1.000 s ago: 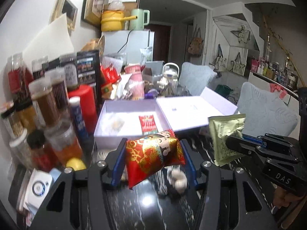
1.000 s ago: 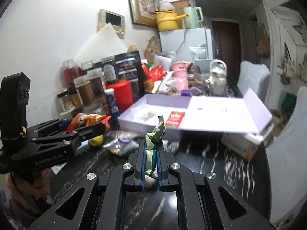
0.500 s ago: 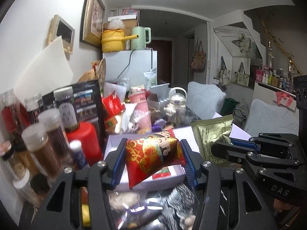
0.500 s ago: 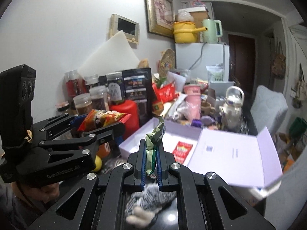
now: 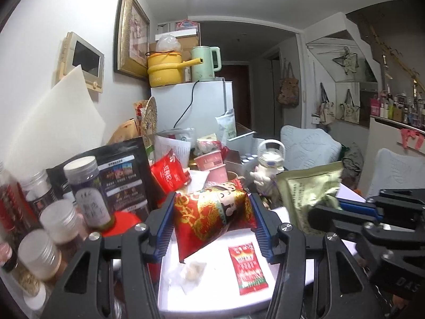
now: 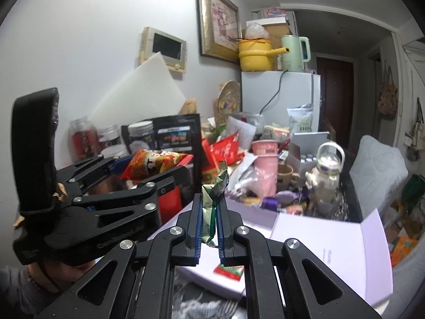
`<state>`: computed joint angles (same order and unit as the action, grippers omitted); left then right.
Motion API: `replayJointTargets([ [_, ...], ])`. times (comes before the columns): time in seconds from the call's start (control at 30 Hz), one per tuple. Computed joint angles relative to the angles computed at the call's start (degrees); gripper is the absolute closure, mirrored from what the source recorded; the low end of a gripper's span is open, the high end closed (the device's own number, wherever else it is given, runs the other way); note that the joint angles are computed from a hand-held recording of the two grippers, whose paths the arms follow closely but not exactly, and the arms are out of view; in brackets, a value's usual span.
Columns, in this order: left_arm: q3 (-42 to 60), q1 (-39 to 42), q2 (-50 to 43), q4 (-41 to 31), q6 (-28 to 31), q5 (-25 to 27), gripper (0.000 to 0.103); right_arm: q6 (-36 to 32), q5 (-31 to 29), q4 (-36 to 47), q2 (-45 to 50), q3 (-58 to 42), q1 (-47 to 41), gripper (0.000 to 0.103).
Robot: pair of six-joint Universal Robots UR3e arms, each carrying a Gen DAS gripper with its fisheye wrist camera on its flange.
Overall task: Organize soft objects
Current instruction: 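Carry both held packets over the lavender box, then lower the red-gold bag into the box with the left gripper while the right gripper releases the green packet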
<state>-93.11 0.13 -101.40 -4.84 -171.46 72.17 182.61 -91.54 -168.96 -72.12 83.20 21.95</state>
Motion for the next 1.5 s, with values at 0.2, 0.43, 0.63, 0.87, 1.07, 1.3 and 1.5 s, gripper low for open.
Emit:
replayJointTargets([
  [0.2, 12.1, -1.0, -9.4, -3.5, -2.1, 2.4, 0.050, 0.0, 1.1, 2.9, 5.8, -8.7, -2.0, 0.093],
  [0.43, 19.0, -1.7, -15.7, -7.7, -0.6, 4.6, 0.050, 1.1, 3.6, 5.4, 11.1, -15.1, -4.3, 0.093],
  [0.63, 25.1, -2.4, -20.9, -12.8, -0.2, 6.9, 0.050, 1.9, 6.6, 10.9, 16.0, -21.1, -6.3, 0.093],
  [0.87, 31.3, -3.4, -26.3, -18.3, 0.3, 8.9, 0.050, 2.6, 8.9, 15.4, 20.4, -25.8, -7.9, 0.093],
  [1.07, 36.7, -4.2, -30.3, -23.7, 1.0, 10.0, 0.050, 3.3, 10.0, 19.9, 24.1, -29.9, -8.7, 0.093],
  [1.3, 42.3, -5.2, -34.8, -28.5, 1.8, 11.8, 0.050, 3.9, 11.0, 24.0, 27.5, -33.3, -9.5, 0.093],
  [1.5, 48.4, -5.3, -38.8, -34.8, 2.2, 12.0, 0.050, 4.0, 9.5, 29.0, 31.4, -38.7, -9.2, 0.093],
])
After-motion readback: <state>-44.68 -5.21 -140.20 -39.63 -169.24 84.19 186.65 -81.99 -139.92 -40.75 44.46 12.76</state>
